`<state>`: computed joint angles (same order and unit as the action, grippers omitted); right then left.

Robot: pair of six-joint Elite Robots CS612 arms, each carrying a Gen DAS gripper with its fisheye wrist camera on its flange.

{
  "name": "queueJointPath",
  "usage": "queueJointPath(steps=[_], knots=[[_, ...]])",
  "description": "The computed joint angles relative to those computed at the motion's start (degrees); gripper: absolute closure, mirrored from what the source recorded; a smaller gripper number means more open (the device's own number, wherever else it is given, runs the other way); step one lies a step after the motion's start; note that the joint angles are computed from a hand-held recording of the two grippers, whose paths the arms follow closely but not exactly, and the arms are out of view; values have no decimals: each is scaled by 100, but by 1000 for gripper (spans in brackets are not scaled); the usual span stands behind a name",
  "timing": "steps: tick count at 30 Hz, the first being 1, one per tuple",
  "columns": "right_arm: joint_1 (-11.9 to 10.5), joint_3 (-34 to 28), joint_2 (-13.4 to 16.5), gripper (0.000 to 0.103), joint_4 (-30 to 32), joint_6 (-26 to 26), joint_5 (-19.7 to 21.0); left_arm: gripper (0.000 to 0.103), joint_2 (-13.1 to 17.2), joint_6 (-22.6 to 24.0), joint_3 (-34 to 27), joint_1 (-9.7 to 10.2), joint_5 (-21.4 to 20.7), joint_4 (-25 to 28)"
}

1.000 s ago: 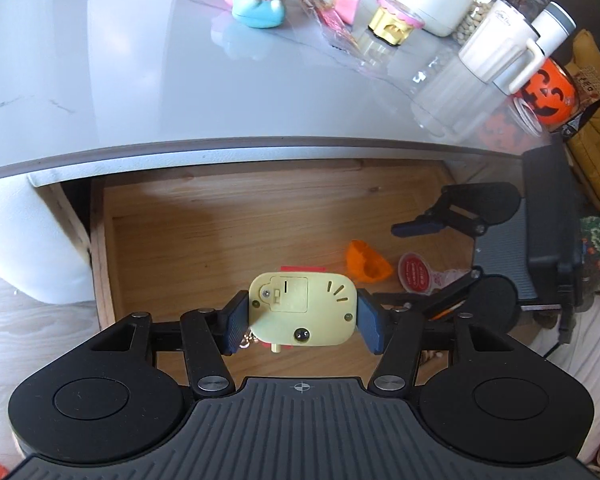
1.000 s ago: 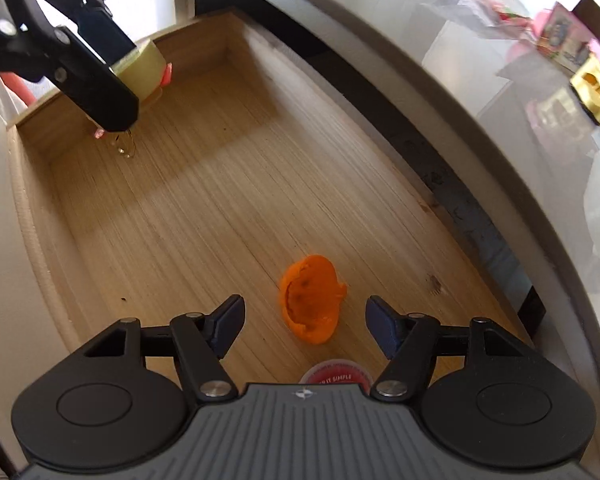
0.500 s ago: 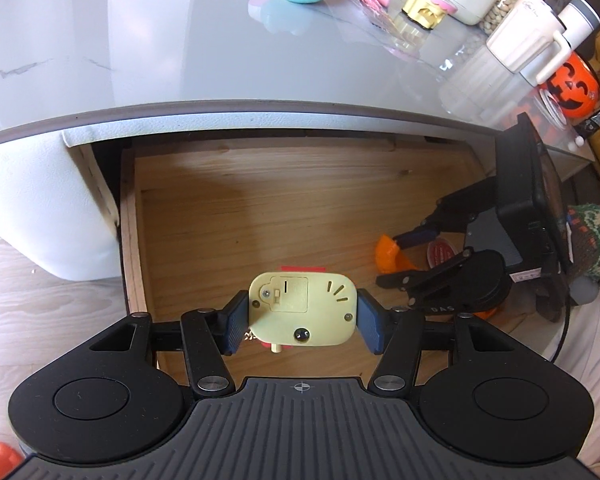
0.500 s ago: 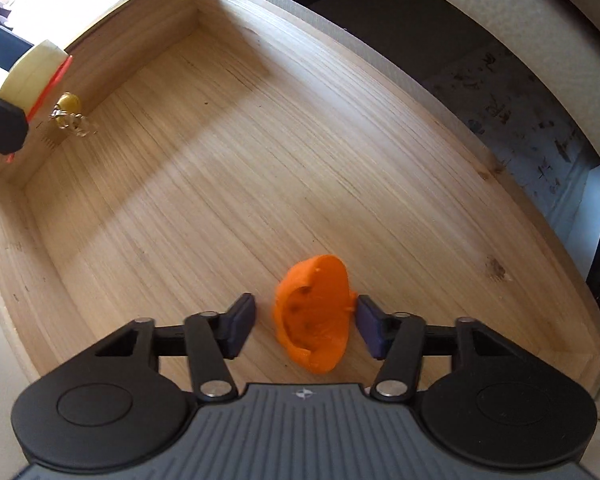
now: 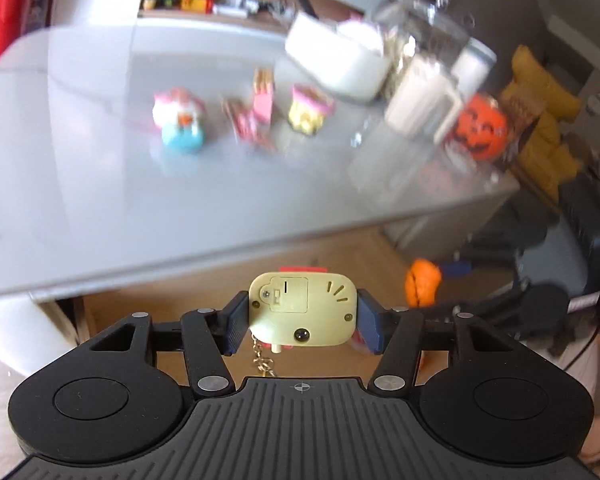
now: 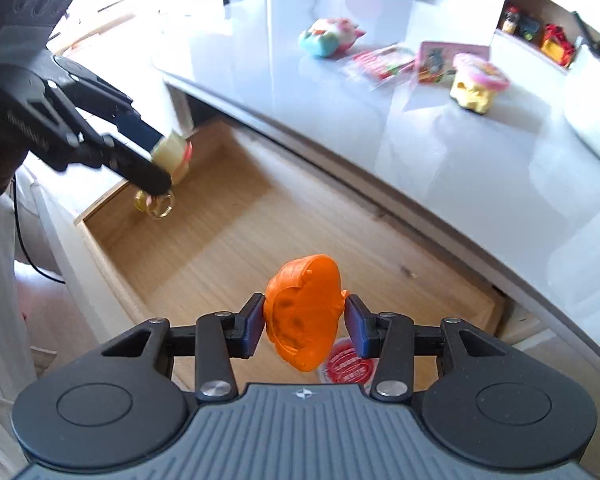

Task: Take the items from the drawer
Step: 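Set the keychain toy on the countertop with the left tool while the right tool places the pumpkin cup there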

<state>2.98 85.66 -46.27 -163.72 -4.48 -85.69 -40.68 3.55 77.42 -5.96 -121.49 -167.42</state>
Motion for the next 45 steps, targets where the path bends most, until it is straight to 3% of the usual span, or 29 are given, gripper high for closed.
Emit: queueJointPath(steps=[3, 7, 11, 14, 16, 20, 22, 24, 28, 31, 34, 37, 40, 43, 45], knots=[[-102, 129, -11, 60, -388, 586, -143, 42, 54, -589, -183, -44, 396, -1123], [-170, 150, 16, 60, -571, 918, -486, 42, 339, -1193, -735, -139, 1094, -1627], [-190, 297, 22, 60, -916, 993, -434, 42, 789, -1779, -1376, -213, 1672, -1409], [-188, 441, -26, 60, -1034, 941, -474, 42, 971, -1815, -1665, -275, 2114, -659], [-174, 417, -5, 60, -974, 934, -579, 42, 1048, -1719, -1675, -267, 2248, -582], [-180, 405, 29, 60, -890, 1062, -693, 42, 1126, -2177, -1619, -143, 1931, -1322], [-180, 379, 62, 60, -879, 1095, -751, 42, 1109, -2391, -1517, -109, 2051, -1953], [-167, 325, 100, 60, -815, 1112, -836, 42, 1009, -2239, -1350, -105, 2287, -2295], [-150, 219, 149, 60, -751, 1101, -811, 43, 848, -2007, -1074, -68, 2216, -2648], [-137, 167, 178, 60, -842, 1039, -733, 43, 867, -1829, -1100, -30, 1845, -2325], [-121, 105, 207, 60, -850, 998, -692, 44, 913, -1929, -1171, -38, 1879, -1838], [-99, 85, 191, 60, -965, 1074, -740, 44, 864, -2419, -1106, 13, 1951, -2195], [-136, 108, 112, 60, -1247, 1281, -554, 44, 686, -2447, -888, 33, 1795, -2477], [-113, -128, 151, 60, -1373, 1151, -641, 44, 504, -2223, -555, 31, 1259, -2486], [-78, -395, 252, 60, -1404, 957, -757, 44, 430, -1840, -377, 22, 778, -2291]])
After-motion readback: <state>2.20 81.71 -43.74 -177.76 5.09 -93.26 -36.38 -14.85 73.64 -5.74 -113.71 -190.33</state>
